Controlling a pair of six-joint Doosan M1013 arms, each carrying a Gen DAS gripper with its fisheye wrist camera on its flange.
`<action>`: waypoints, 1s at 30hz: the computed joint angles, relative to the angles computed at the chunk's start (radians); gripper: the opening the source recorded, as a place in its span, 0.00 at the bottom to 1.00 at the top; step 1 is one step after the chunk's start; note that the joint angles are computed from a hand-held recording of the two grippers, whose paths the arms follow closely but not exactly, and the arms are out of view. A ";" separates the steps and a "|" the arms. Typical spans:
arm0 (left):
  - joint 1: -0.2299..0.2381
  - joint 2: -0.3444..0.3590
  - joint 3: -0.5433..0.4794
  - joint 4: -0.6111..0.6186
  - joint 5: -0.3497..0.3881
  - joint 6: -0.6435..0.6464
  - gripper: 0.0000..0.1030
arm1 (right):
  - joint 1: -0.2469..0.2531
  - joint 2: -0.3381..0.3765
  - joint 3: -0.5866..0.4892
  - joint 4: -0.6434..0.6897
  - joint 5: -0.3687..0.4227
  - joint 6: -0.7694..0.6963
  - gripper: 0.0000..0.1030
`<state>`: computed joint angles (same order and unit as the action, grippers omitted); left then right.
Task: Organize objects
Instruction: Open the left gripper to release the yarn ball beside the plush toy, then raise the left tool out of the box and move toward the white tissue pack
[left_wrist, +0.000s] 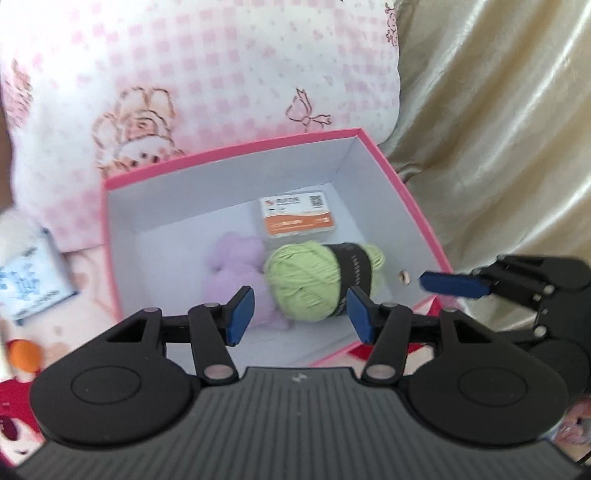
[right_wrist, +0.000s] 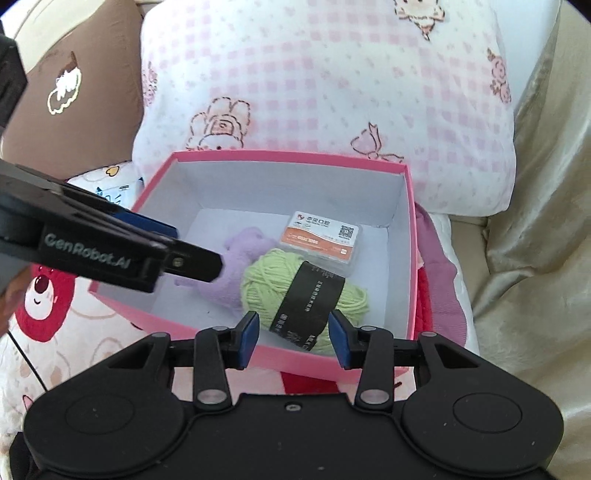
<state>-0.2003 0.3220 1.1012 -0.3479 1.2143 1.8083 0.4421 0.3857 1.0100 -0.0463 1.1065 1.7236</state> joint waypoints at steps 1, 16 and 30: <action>-0.001 -0.005 -0.002 0.014 0.004 0.000 0.53 | 0.004 -0.001 -0.003 -0.008 0.005 0.004 0.46; 0.047 -0.078 0.008 0.051 0.140 0.003 0.64 | 0.087 -0.011 -0.060 -0.144 0.103 0.116 0.81; 0.137 -0.175 0.074 0.027 0.135 0.068 0.71 | 0.162 -0.003 -0.135 -0.240 0.211 0.175 0.85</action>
<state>-0.0633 0.1475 1.1752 -0.3212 1.3491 1.8760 0.6045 0.3825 0.8755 -0.2862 1.3171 1.8989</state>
